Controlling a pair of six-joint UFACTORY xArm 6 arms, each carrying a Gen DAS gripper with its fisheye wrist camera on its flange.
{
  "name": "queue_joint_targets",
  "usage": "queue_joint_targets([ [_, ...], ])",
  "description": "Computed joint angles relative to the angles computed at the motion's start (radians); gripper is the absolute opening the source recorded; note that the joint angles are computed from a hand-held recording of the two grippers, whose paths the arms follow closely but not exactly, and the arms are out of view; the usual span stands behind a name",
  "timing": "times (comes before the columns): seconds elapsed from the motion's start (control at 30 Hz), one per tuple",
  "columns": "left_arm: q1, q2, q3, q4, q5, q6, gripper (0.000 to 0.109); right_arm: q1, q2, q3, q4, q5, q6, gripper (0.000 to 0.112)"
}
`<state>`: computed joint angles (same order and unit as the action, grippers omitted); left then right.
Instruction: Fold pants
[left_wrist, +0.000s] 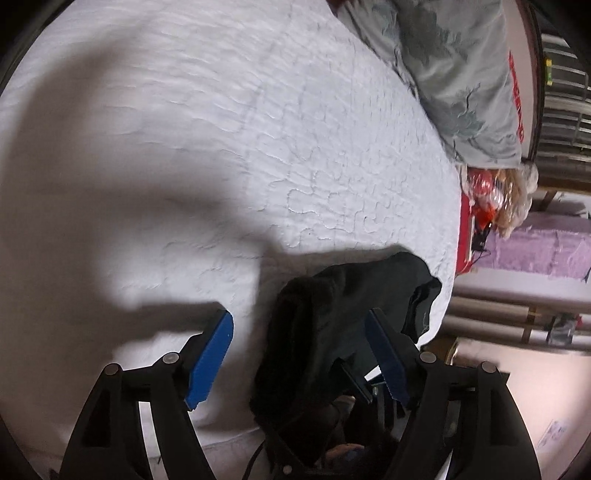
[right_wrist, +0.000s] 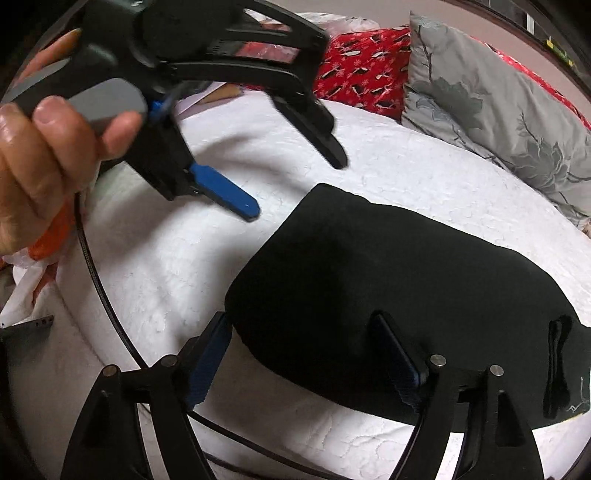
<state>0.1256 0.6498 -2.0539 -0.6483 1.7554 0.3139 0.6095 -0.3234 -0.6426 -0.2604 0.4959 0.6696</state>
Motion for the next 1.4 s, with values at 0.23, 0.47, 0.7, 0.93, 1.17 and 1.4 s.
queue_joint_targets([
  [0.23, -0.07, 0.114, -0.14, 0.018, 0.023, 0.004, 0.073, 0.016, 0.039, -0.045, -0.093, 0.045, 0.074, 0.084],
  [0.47, -0.078, 0.094, -0.137, 0.066, -0.023, -0.04, 0.03, -0.005, 0.08, -0.067, -0.102, 0.006, 0.041, 0.065],
  [0.7, -0.043, -0.015, 0.026, -0.055, -0.059, -0.13, 0.027, -0.09, -0.039, 0.013, 0.333, -0.059, -0.299, 0.038],
  [0.93, -0.067, -0.192, 0.234, -0.079, -0.134, -0.182, 0.027, -0.138, -0.179, 0.07, 0.545, -0.04, -0.452, 0.038],
  [1.17, -0.172, -0.327, 0.305, -0.046, -0.164, -0.25, 0.027, -0.241, -0.304, 0.124, 0.735, 0.015, -0.608, 0.038],
  [1.4, -0.379, -0.392, 0.358, -0.025, -0.262, -0.355, 0.028, -0.515, -0.469, 0.204, 1.0, 0.182, -0.809, 0.039],
])
